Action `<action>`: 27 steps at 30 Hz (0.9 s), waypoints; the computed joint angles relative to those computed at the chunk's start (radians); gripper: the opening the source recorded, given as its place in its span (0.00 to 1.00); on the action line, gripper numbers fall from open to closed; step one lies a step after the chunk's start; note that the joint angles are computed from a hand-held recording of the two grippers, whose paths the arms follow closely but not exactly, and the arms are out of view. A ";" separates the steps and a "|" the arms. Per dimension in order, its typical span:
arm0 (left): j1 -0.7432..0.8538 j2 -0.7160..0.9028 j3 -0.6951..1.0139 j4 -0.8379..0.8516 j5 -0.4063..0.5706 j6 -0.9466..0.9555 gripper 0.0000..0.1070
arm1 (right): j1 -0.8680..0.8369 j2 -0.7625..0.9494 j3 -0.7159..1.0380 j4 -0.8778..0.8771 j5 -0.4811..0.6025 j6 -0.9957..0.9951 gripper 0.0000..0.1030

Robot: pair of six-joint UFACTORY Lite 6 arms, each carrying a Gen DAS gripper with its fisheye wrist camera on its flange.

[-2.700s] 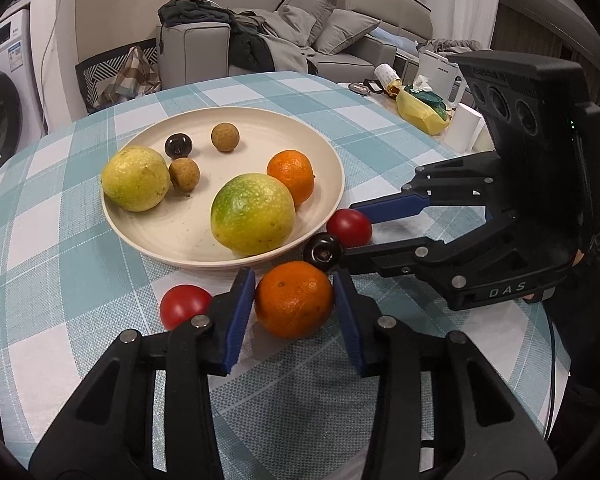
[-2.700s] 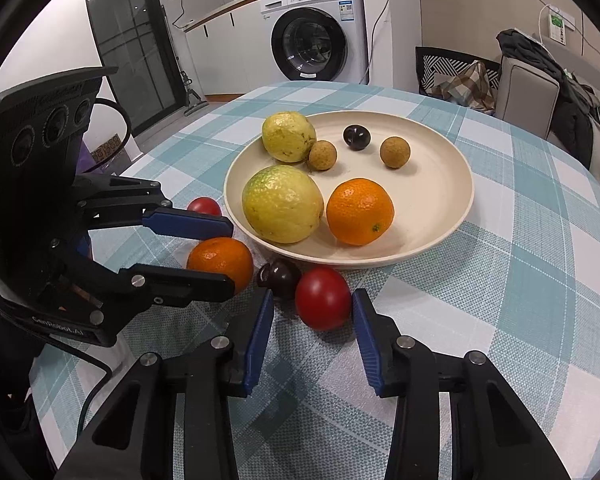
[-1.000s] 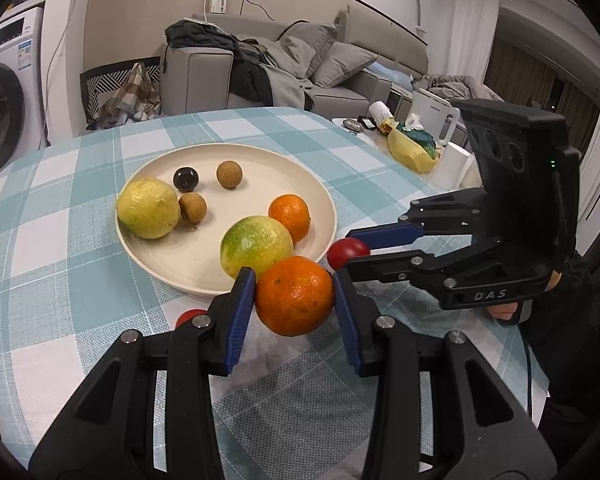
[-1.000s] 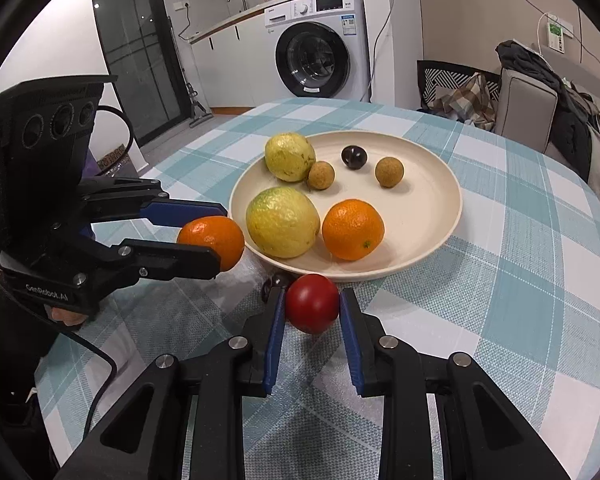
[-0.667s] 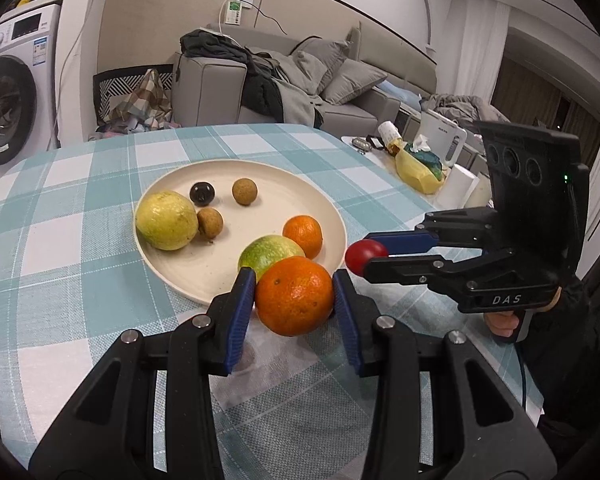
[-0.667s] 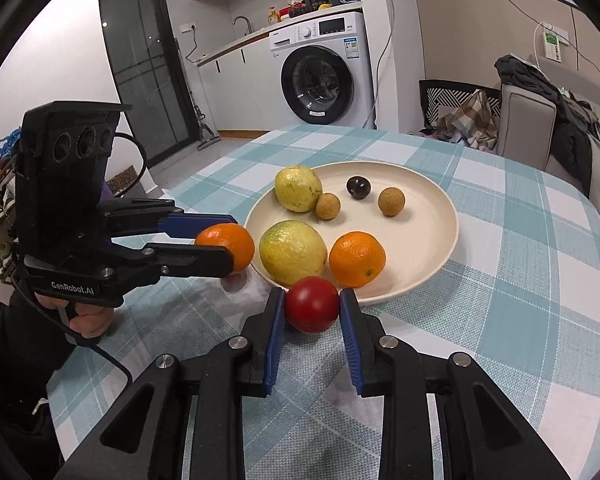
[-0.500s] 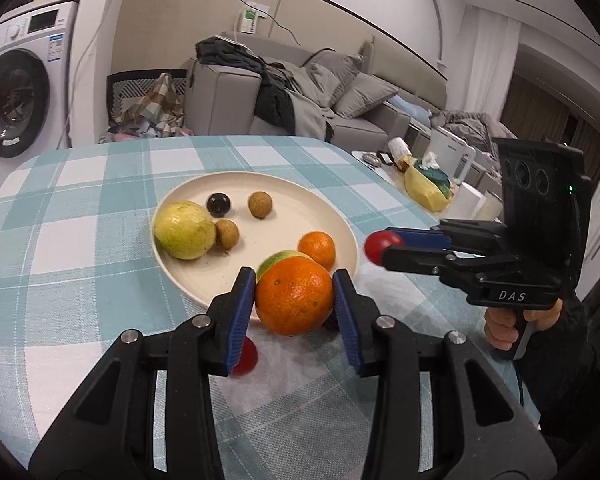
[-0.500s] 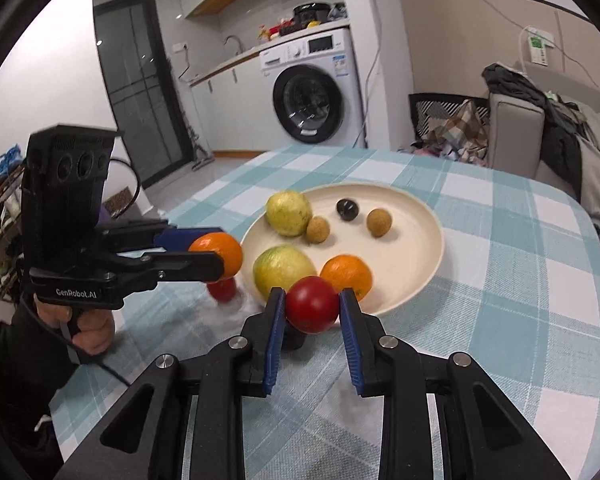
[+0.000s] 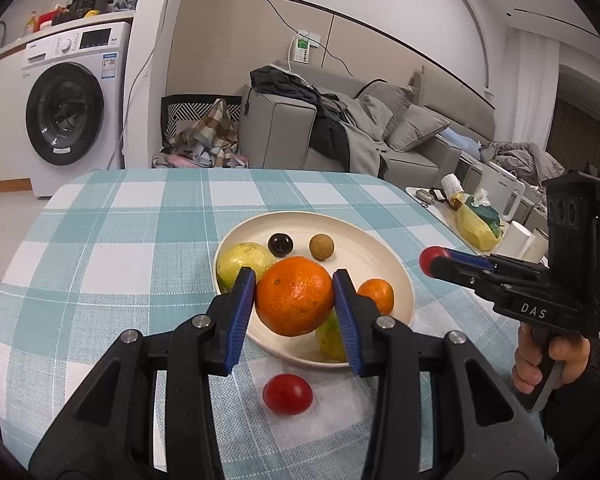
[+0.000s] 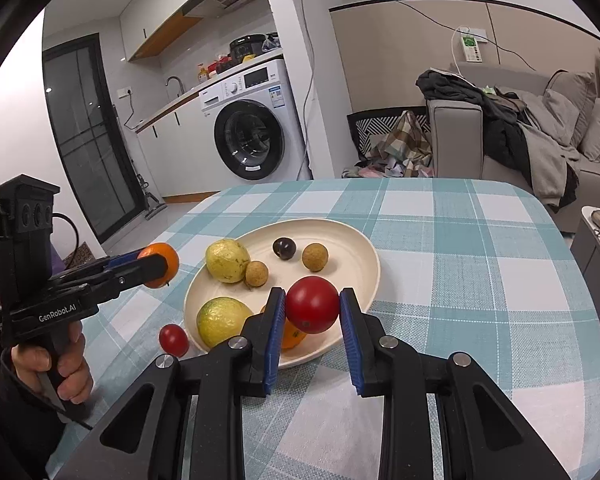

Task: Organize fruits
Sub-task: 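Carry the tomato and orange over the plate and release both into it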

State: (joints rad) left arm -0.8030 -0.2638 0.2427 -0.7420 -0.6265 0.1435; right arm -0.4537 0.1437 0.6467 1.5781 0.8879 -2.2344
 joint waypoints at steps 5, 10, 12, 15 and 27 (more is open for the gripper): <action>0.006 0.101 0.056 -0.029 -0.037 0.007 0.34 | 0.029 -0.008 -0.016 0.072 -0.034 -0.030 0.27; 0.041 0.207 0.121 0.042 -0.032 -0.048 0.34 | 0.065 -0.007 -0.018 0.120 -0.056 -0.051 0.27; 0.043 0.244 0.146 0.049 -0.035 -0.053 0.34 | 0.082 0.000 -0.015 0.139 -0.071 -0.056 0.27; 0.040 0.297 0.185 0.024 -0.036 -0.028 0.34 | 0.115 0.003 -0.013 0.184 -0.121 -0.082 0.27; 0.075 0.382 0.243 0.084 -0.011 -0.069 0.34 | 0.146 0.110 0.085 0.144 -0.171 0.014 0.27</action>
State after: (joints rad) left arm -0.7281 0.1184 0.4860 -0.6585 -0.6372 0.0740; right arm -0.3074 0.2537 0.7315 1.7219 0.7173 -2.2206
